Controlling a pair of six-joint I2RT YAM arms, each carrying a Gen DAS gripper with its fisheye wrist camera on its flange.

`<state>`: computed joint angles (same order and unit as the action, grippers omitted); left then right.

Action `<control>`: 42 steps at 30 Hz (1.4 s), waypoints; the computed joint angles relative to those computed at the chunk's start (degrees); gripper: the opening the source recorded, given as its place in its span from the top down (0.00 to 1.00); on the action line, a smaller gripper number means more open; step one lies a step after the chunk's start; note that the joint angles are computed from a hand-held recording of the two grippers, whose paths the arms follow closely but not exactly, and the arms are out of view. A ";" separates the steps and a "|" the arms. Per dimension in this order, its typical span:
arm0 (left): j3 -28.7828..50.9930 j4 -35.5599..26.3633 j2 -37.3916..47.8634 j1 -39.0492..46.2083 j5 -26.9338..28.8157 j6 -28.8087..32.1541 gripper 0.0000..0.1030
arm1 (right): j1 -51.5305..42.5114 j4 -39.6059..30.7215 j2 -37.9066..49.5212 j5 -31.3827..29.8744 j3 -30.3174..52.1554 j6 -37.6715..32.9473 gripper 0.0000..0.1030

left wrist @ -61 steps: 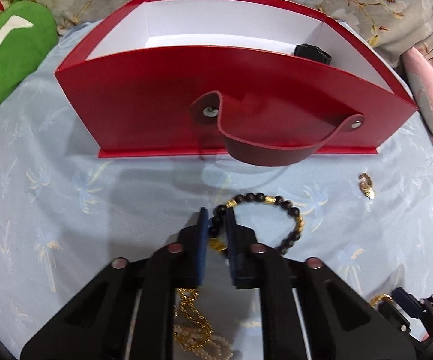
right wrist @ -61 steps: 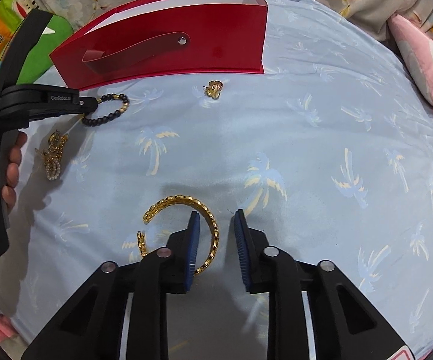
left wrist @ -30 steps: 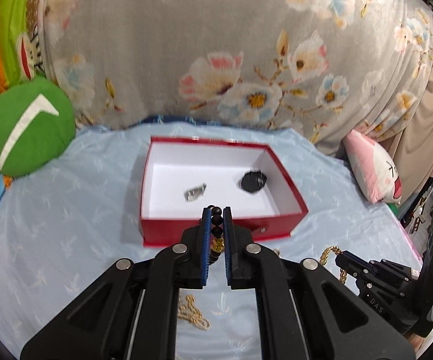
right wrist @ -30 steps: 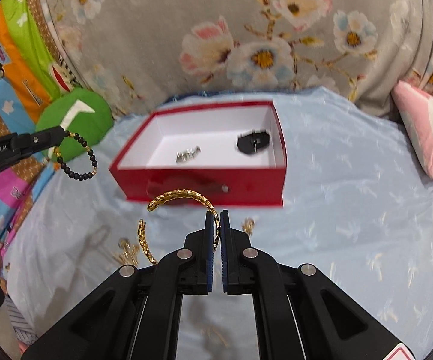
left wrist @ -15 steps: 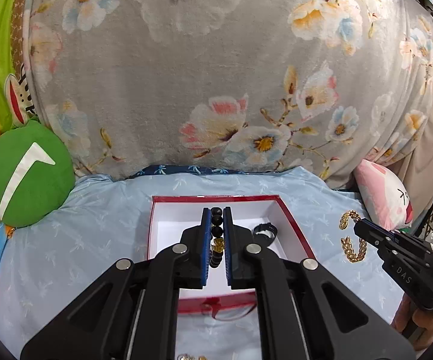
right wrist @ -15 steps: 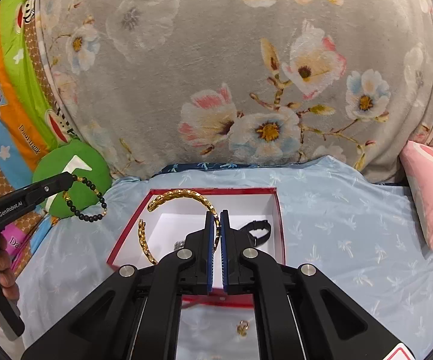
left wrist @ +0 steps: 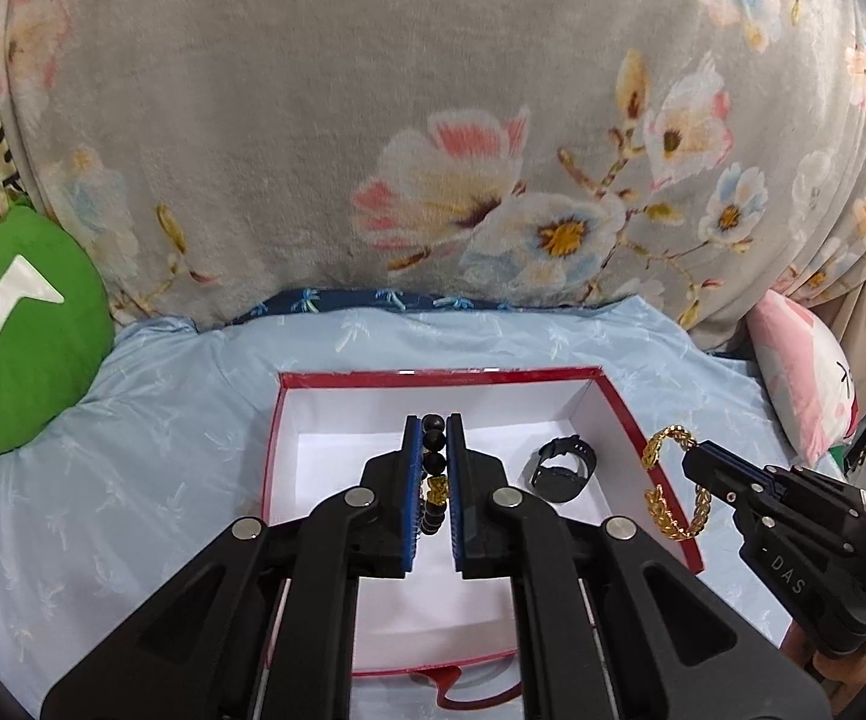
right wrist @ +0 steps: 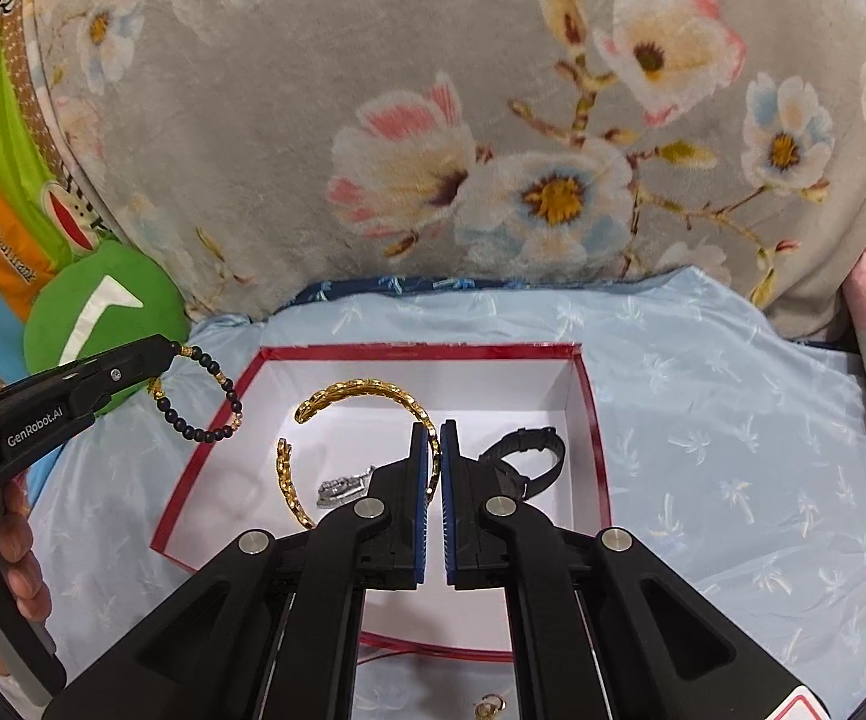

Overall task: Organize jewelry
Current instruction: 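Carry the bead bracelet and gold bangle over the red box, then open both tools to drop the bracelet and bangle into the box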

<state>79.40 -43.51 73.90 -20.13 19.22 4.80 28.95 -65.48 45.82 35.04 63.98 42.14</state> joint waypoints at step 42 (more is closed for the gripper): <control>-8.80 10.18 8.37 -2.93 -6.18 -3.22 0.64 | -17.44 17.31 3.37 -15.70 -16.31 -7.55 0.89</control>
